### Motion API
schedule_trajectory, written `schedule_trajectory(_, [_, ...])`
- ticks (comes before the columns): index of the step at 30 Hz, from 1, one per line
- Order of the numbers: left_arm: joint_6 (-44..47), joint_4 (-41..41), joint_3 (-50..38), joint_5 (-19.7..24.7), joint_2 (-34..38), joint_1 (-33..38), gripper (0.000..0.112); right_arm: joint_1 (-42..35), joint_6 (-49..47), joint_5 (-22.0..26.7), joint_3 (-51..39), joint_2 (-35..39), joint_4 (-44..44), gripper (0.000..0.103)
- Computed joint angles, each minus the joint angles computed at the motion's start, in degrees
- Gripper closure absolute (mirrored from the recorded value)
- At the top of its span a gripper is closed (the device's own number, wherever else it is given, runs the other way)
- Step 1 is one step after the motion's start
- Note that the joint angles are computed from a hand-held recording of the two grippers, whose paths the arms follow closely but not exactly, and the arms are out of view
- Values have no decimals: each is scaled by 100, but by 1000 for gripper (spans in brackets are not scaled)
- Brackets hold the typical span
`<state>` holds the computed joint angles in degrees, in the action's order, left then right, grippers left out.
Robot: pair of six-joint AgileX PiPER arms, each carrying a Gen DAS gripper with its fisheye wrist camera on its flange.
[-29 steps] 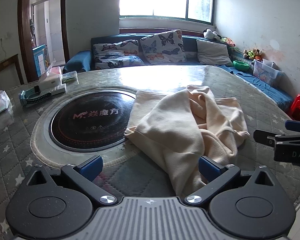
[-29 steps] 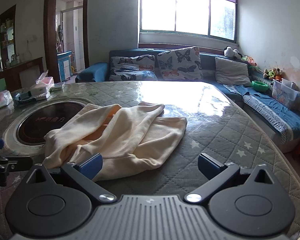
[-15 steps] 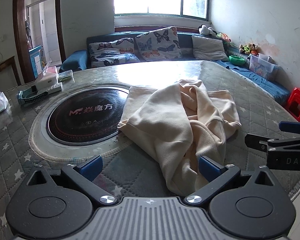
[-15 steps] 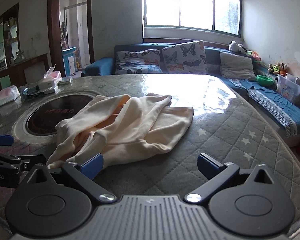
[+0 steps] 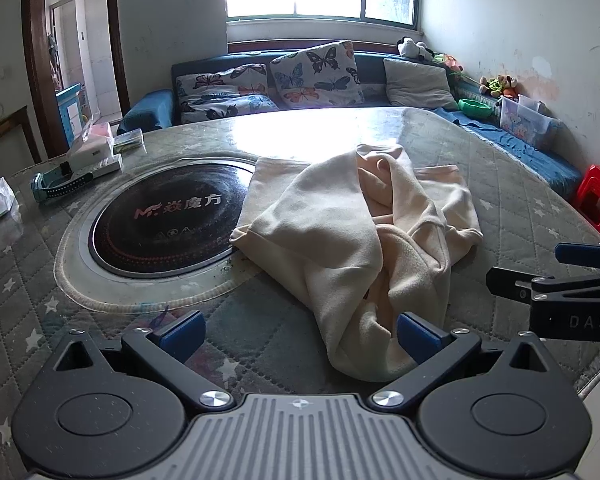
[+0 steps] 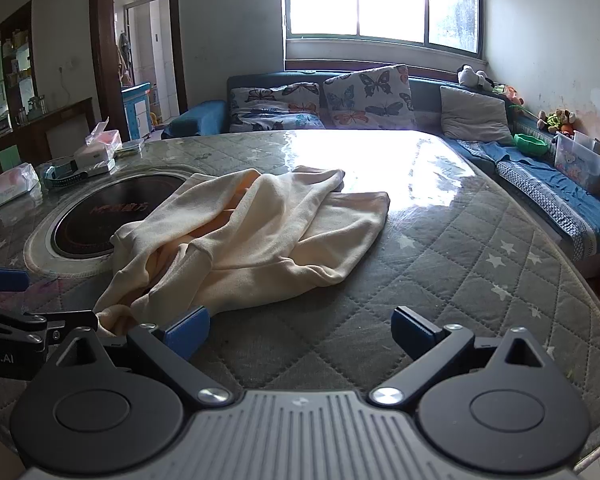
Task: Fold clothes
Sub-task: 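Approach the crumpled cream sweatshirt with both grippers open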
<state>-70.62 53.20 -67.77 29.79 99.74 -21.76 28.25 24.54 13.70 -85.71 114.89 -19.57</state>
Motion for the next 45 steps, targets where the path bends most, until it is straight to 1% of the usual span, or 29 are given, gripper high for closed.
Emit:
schedule_trajectory(10, [423,-414,-223,34,155,89,9,-22,-501,141,-241,143,480,4])
schedule_trajectory(31, [936,-837,-472,-7,280,218,9,-24,-945,355,-637,362,861,5])
schedule_trajectory(41, [1332,-1106,-710,-1,399,315,9,-54,-1332,565,-1108,628,1224,5])
schedule_trajectory(45, [1496,-1207,-837,-6,472,375,9,-72,-1526,703,-1382,776,1388,8])
